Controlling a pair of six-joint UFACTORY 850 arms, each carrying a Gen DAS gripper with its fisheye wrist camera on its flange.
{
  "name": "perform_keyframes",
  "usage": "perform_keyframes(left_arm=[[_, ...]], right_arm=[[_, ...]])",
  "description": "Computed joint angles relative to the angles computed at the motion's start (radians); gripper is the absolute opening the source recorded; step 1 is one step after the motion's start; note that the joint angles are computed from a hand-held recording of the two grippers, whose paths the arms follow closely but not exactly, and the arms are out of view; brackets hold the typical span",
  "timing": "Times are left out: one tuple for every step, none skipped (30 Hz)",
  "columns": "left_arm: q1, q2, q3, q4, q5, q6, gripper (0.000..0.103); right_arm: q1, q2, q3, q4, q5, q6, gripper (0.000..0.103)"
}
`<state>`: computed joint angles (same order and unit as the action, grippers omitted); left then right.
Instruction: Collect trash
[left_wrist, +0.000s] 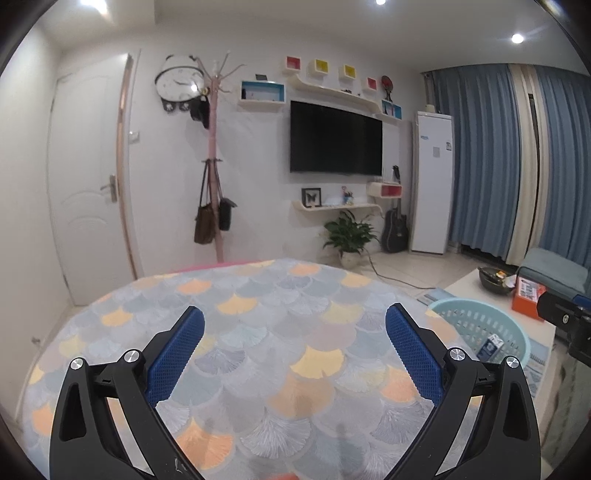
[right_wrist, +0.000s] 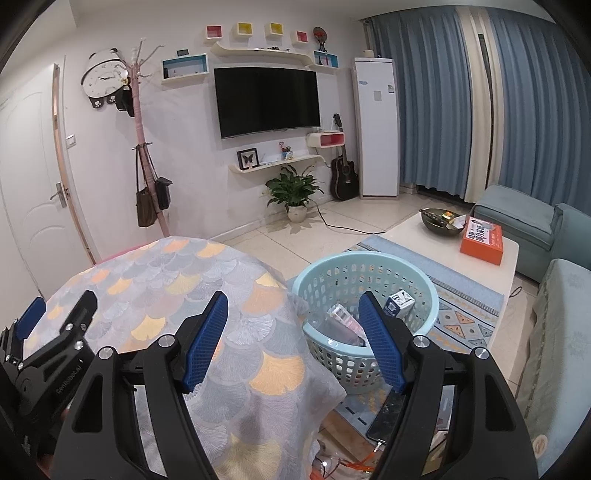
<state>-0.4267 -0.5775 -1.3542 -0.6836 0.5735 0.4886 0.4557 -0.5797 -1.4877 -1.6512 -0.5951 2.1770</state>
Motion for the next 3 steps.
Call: perform_keyframes(left_arm=[[0.001, 0.002, -0.004, -0.027, -0.016, 0.022, 0.096], [0.000, 0.001, -0.011, -0.061, -0.029, 0.054, 0.096], [0.003, 0.003, -0.015, -0.076, -0.061, 0.074, 0.096]], right_arm=[[0.000, -0.002, -0.007, 0.022, -0.002, -0.019, 0.069], [-0.001, -0.002, -0.009, 0.041, 0.000, -0.032, 0.069], [-0.002, -0.001, -0.011, 0.048, 0.004, -0.036, 0.069]])
